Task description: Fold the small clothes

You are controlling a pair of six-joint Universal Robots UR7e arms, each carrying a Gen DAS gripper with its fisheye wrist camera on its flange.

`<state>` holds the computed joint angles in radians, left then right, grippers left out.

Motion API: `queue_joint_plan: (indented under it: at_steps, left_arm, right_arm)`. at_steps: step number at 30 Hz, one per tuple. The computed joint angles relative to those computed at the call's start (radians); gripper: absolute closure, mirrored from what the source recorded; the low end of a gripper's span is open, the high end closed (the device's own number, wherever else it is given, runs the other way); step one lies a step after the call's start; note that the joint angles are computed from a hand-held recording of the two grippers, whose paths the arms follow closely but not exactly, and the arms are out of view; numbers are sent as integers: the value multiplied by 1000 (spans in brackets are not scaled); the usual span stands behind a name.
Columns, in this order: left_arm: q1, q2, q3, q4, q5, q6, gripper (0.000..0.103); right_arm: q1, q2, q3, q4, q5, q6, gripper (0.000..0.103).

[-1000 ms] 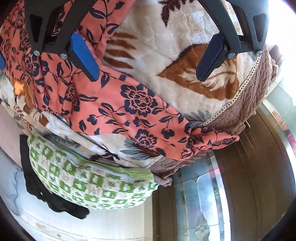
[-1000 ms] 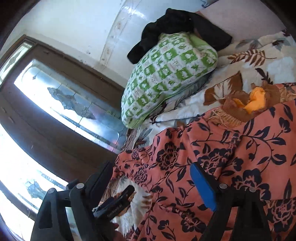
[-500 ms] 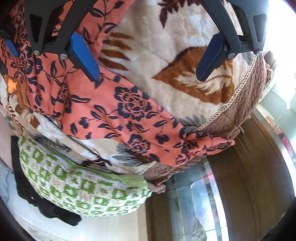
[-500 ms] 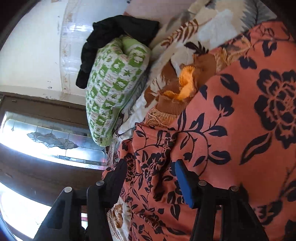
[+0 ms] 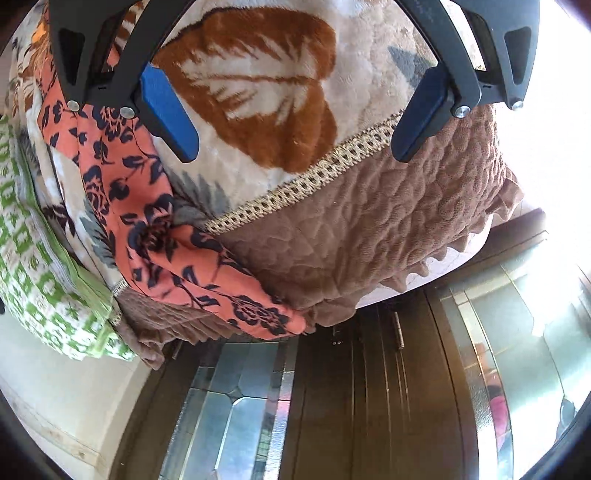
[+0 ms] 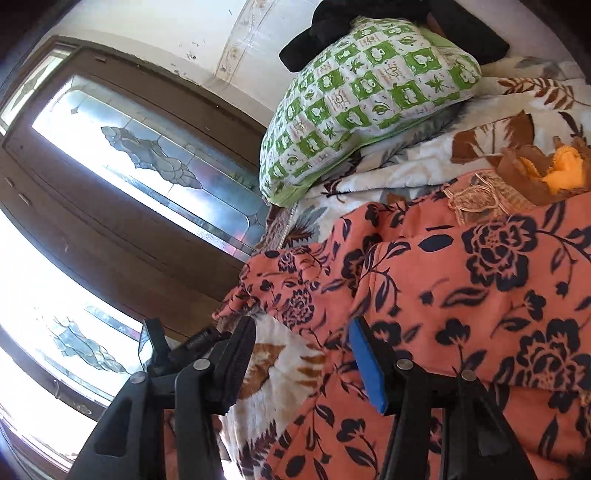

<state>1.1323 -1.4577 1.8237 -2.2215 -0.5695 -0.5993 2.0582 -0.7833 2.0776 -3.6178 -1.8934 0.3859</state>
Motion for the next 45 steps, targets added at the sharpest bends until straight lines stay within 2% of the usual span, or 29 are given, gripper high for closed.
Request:
queue_joint_plan:
  at_steps: [5, 8, 12, 13, 15, 17, 19, 20, 21, 22, 24, 25, 26, 27, 28, 31, 33, 37, 40, 41, 43, 44, 45]
  left_arm:
    - [75, -5, -21, -198, -138, 90, 0]
    - [117, 11, -44, -289, -265, 159, 4]
    - [164, 61, -98, -349, -406, 195, 9]
    - [177, 76, -113, -363, -445, 196, 13]
    - [204, 106, -145, -392, -527, 189, 13]
    - [215, 137, -179, -403, -554, 185, 13]
    - [225, 160, -211, -393, -573, 195, 13]
    - [232, 173, -228, -383, -591, 194, 17]
    - [241, 185, -246, -362, -608, 182, 21]
    - [250, 196, -262, -343, -625, 166, 32]
    - [246, 203, -258, -368, -605, 167, 45]
    - [247, 208, -263, -370, -617, 178, 63]
    - [254, 212, -271, -362, -650, 187, 86]
    - [256, 214, -275, -361, -674, 190, 96]
    - [249, 212, -268, -374, -674, 199, 100]
    - [197, 193, -226, -468, -621, 252, 99]
    - [144, 172, -201, -508, -623, 317, 99]
    - [-28, 128, -131, -529, -566, 499, 99]
    - [-169, 103, -68, -473, -562, 574, 99]
    - [-213, 97, -49, -428, -578, 581, 99]
    - [-289, 94, -18, -333, -670, 617, 99]
    - [-329, 93, 0, -284, -719, 651, 92]
    - [-363, 91, 15, -235, -762, 689, 86]
  right_arm:
    - [30, -51, 186, -61, -106, 39, 46]
    - [42, -69, 279, -102, -159, 44, 46]
    - [21, -60, 364, -199, -143, 71, 46]
    - [12, -46, 376, -231, -129, 68, 46]
    - [-1, -16, 389, -292, -114, 46, 46]
    - [-2, 5, 399, -347, -108, 25, 47]
    - [-10, 4, 402, -353, -91, 16, 47]
    - [-14, 7, 406, -363, -83, 13, 47]
    - [-18, 10, 410, -376, -75, 8, 47]
    - [-21, 12, 412, -384, -67, 5, 47]
    - [-30, 17, 415, -403, -49, 4, 47]
    - [-33, 20, 417, -413, -42, 4, 47]
    - [-36, 23, 420, -422, -37, 3, 47]
    - [-37, 24, 420, -426, -35, 3, 47]
    - [-35, 27, 419, -428, -37, 3, 47]
    - [-24, 25, 414, -418, -55, 17, 47]
    - [-19, 15, 414, -407, -67, 41, 47]
    - [14, -29, 416, -395, -132, 86, 47]
    - [76, -86, 418, -419, -247, 74, 47]
    - [96, -104, 420, -441, -284, 64, 47]
    - [129, -139, 428, -495, -349, 42, 47]
    - [141, -157, 432, -513, -379, 32, 46]
    - [150, -178, 436, -519, -412, 23, 41]
